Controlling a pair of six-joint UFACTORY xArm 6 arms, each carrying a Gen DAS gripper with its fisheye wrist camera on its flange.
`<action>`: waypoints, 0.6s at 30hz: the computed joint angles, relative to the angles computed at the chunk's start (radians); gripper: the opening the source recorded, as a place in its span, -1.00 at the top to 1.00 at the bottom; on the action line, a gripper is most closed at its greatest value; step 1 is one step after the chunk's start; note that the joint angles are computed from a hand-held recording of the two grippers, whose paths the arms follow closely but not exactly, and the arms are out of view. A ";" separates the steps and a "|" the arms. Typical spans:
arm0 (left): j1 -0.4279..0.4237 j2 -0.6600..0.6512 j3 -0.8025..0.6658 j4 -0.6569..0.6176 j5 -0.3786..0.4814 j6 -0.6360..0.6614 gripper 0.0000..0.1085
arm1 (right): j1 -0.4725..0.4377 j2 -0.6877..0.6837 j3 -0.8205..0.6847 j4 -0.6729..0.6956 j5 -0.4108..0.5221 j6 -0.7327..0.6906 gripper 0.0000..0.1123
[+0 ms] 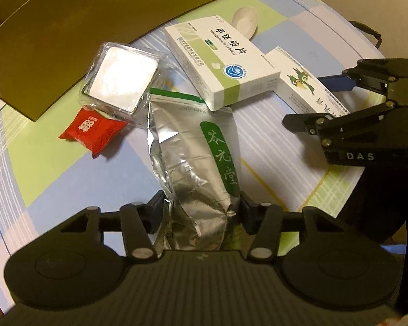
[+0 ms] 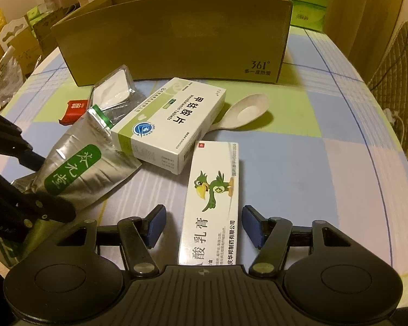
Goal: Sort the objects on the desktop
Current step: 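Grasp the white parrot ointment box with the right gripper while the left gripper grasps the silver tea bag, then carry the ointment box and tea bag into the cardboard box and open both grippers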
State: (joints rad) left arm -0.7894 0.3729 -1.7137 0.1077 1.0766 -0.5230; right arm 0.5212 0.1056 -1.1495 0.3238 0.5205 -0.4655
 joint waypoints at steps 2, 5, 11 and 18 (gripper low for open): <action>-0.003 -0.011 0.016 0.010 -0.012 -0.027 0.15 | -0.001 0.002 0.001 -0.004 -0.011 0.007 0.08; -0.007 -0.030 0.050 0.023 -0.038 -0.080 0.16 | 0.001 0.002 0.012 -0.021 -0.047 0.025 0.35; -0.022 -0.053 0.068 0.045 -0.036 -0.132 0.18 | -0.002 -0.012 0.025 -0.005 -0.057 0.015 0.37; -0.033 -0.092 0.093 0.080 -0.019 -0.185 0.18 | -0.007 -0.080 0.082 0.035 -0.092 0.015 0.37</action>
